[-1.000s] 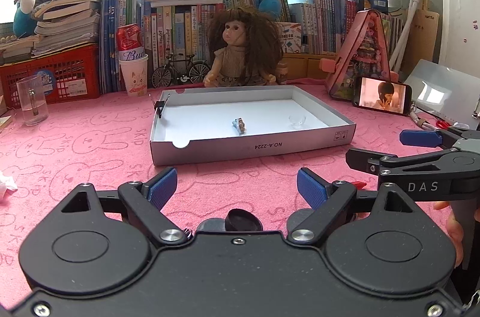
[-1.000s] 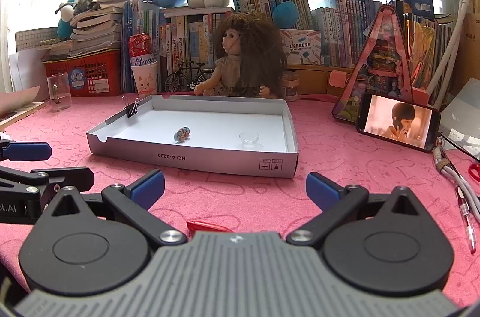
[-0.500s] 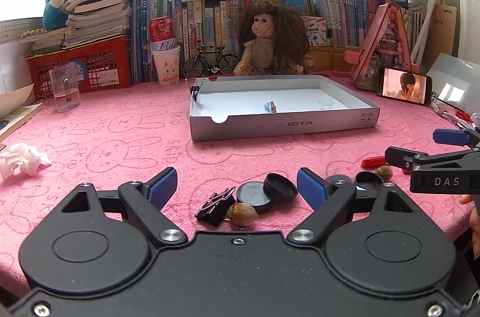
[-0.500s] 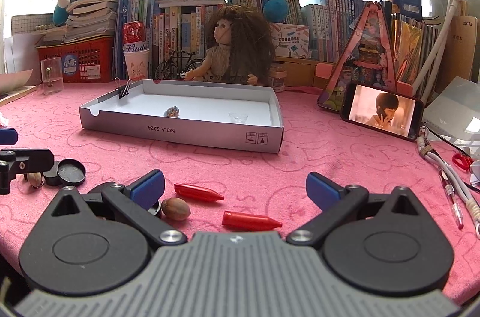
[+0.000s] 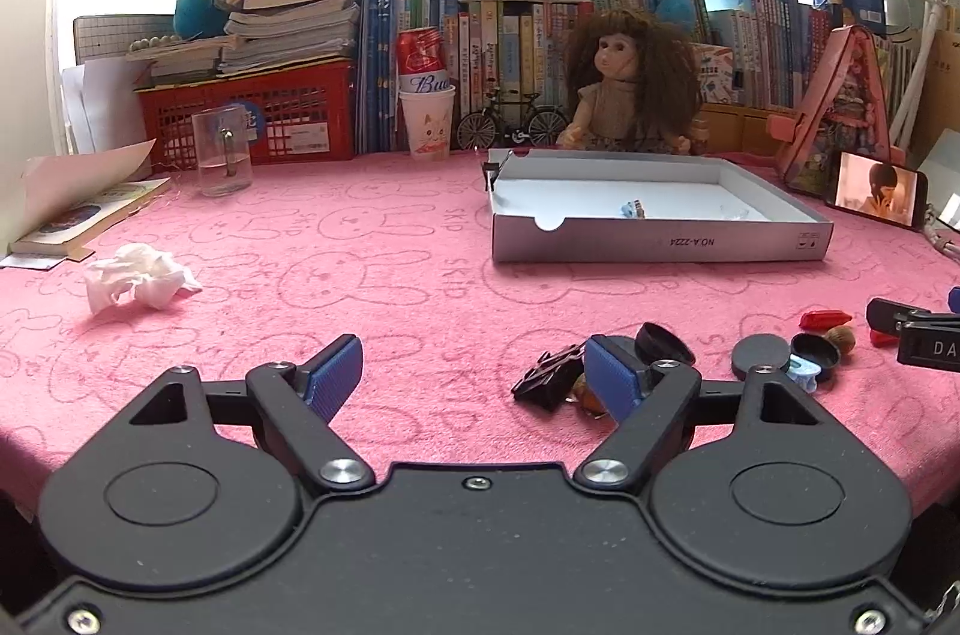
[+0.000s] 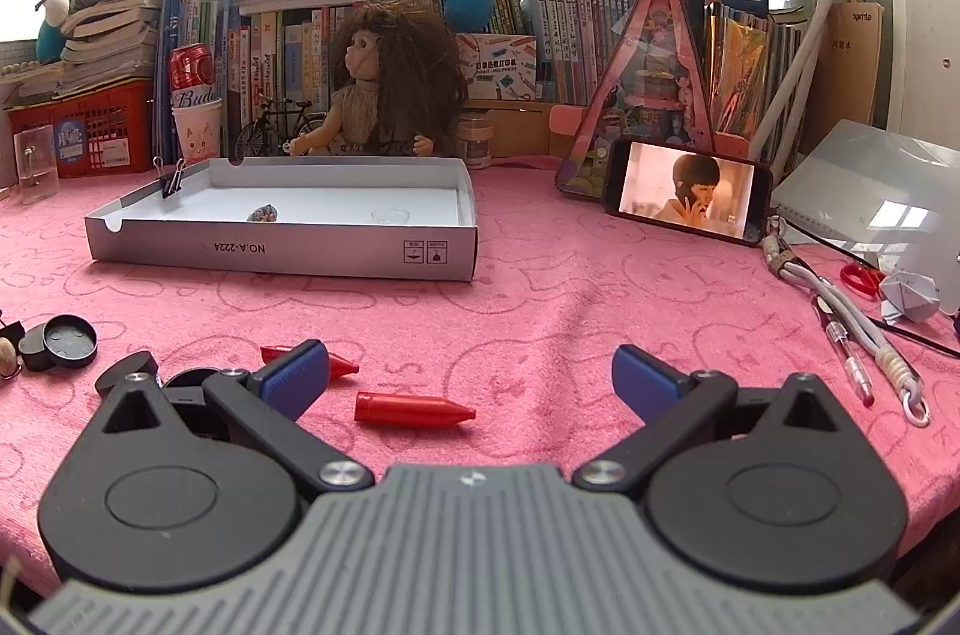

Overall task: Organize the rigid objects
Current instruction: 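Grasp the brown nut with the left tool while the right tool grasps a red crayon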

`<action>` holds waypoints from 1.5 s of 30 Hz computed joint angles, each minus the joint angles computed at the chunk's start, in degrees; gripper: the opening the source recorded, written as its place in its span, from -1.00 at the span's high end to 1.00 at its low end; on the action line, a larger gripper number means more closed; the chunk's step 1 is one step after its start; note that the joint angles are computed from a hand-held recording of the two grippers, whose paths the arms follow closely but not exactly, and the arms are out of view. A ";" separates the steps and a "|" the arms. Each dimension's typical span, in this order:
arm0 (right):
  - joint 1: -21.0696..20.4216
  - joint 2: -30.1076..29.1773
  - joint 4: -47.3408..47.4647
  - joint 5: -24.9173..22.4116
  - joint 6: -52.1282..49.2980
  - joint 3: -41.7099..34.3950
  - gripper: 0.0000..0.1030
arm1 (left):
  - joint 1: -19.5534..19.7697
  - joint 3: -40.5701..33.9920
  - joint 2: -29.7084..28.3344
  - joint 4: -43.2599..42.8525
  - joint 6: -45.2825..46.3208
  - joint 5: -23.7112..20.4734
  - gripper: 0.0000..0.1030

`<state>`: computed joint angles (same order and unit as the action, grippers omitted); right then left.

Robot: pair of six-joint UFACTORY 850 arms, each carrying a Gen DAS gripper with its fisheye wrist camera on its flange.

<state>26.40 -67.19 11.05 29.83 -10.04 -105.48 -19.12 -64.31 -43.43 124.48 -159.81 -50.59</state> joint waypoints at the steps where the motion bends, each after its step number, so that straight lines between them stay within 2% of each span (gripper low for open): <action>1: 0.04 -0.04 -0.04 -0.09 0.06 -0.06 -1.00 | 0.14 -0.08 -0.04 -0.17 0.23 0.73 -0.50; 5: 0.18 -0.17 -0.63 -0.37 0.51 -0.17 -1.00 | 0.52 -1.47 -0.96 -1.32 1.72 2.90 -0.47; 10: 0.32 -0.24 -0.66 -0.74 -0.02 -0.19 -1.00 | 0.45 -4.81 -3.20 -7.61 9.20 3.28 -0.46; 14: 0.32 -0.33 -0.47 -0.85 0.06 -0.34 -1.00 | 1.25 -5.69 -3.65 -7.63 8.57 4.10 -0.47; 22: 0.31 -0.44 -0.47 -1.03 0.14 -0.53 -1.00 | 2.01 -9.21 -5.57 -13.95 15.26 2.01 -0.46; 29: 0.37 -0.55 0.23 -0.70 -0.47 -0.60 -1.00 | 1.55 -5.15 -3.09 -7.87 6.89 1.69 -0.46; 31: 0.55 -0.73 2.17 0.05 -2.05 -0.65 -1.00 | 1.09 -4.37 -2.44 -7.44 5.03 1.62 -0.39; 33: 0.55 -0.79 1.75 0.56 -1.70 -0.54 -1.00 | 0.74 -3.55 -1.72 -5.75 2.17 1.72 -0.15; 37: 0.87 -0.64 3.91 0.65 -2.99 -0.24 -1.00 | 0.21 -3.62 -1.52 -2.70 -0.80 2.75 0.04; 40: 1.00 -0.34 3.83 0.73 -2.34 0.34 -1.00 | -0.34 -4.92 -2.47 -2.03 0.77 3.18 0.16; 43: 1.22 -0.11 4.07 0.66 -2.60 0.73 -0.89 | -0.57 -6.68 -3.65 -2.38 2.91 4.59 0.50; 45: 1.23 0.02 3.41 0.67 -1.93 0.96 -0.80 | -0.34 -7.37 -4.08 -1.77 2.61 6.11 0.60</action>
<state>27.63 -67.17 14.46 30.50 -11.97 -104.52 -19.46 -71.68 -47.51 122.72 -157.20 -44.49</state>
